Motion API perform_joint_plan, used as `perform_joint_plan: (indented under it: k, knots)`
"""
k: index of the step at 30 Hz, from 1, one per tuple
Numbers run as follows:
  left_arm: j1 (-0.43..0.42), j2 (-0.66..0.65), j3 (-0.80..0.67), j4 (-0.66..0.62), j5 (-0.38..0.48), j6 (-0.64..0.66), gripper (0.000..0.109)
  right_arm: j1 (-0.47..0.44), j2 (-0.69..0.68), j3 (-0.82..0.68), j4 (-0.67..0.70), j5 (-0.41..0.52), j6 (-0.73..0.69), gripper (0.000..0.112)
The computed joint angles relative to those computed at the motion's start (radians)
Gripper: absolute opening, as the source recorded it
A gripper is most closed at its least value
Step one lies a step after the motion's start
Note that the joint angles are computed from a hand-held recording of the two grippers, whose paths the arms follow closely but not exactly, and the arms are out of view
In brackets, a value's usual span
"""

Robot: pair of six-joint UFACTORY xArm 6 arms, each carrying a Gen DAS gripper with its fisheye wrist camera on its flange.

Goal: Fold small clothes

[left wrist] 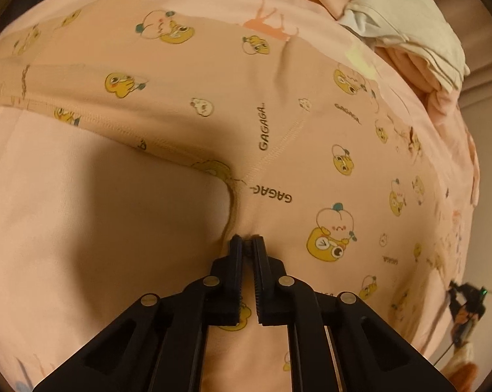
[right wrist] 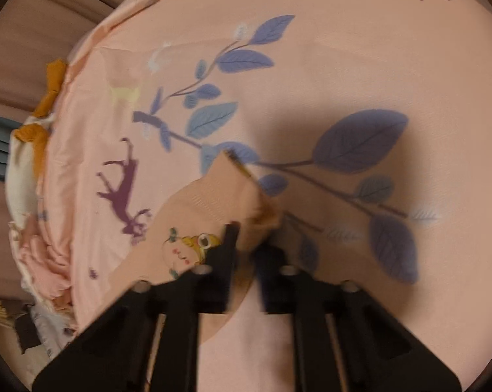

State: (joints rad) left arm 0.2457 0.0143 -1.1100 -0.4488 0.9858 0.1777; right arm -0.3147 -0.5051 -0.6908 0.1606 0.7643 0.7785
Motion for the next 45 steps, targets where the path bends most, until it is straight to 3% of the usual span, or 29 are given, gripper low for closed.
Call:
perform_joint_plan:
  k: [4,7,12,15,19,21,24,27,29,33,35,37,39,42,45]
  knots:
    - [-0.010,-0.025,0.028,0.029,-0.027,0.023,0.006,0.050,0.020,-0.073,-0.116,0.060,0.026,0.007]
    - [0.007,-0.022,0.018,0.015,-0.008,0.038,0.005,0.108,0.017,-0.107,-0.125,0.035,-0.003,0.007]
    - [0.010,-0.009,0.006,0.006,-0.003,0.077,0.005,0.357,0.102,-0.281,-0.214,0.058,-0.035,0.007]
    - [0.031,0.013,-0.015,-0.042,0.030,0.081,0.005,0.524,0.219,-0.406,-0.167,-0.008,-0.083,0.007]
    - [-0.002,-0.036,0.047,0.002,-0.049,0.115,0.005,0.715,0.441,-0.596,-0.096,-0.070,-0.137,0.007]
    - [-0.017,-0.046,0.058,0.031,-0.068,0.119,0.005,0.788,0.547,-0.668,0.002,-0.116,-0.194,0.007]
    - [0.006,-0.022,0.028,-0.011,-0.024,0.127,0.005,0.869,0.706,-0.789,0.115,-0.120,-0.253,0.007]
    - [0.047,0.001,-0.012,-0.060,0.049,0.135,0.005,0.909,0.833,-0.892,0.230,-0.093,-0.322,0.007]
    - [0.053,0.003,-0.038,-0.019,0.078,0.107,0.005,0.926,0.900,-0.953,0.248,-0.058,-0.332,0.007]
    - [0.072,-0.015,-0.079,0.016,0.102,0.092,0.010,0.922,0.976,-1.026,0.338,0.048,-0.362,0.018]
    - [0.094,0.000,-0.123,-0.042,0.158,0.120,0.015,0.919,0.942,-0.996,0.353,0.039,-0.360,0.036]
    - [0.104,0.012,-0.145,-0.120,0.185,0.139,0.041,0.914,0.851,-0.900,0.319,0.007,-0.346,0.048]
    - [0.097,0.021,-0.146,-0.189,0.178,0.127,0.051,0.907,0.778,-0.839,0.268,-0.007,-0.318,0.056]
    - [0.075,0.071,-0.177,-0.264,0.203,0.142,0.051,0.884,0.644,-0.708,0.201,-0.029,-0.254,0.058]
    - [0.040,0.124,-0.210,-0.271,0.223,0.085,0.051,0.866,0.537,-0.621,0.010,0.041,-0.122,0.061]
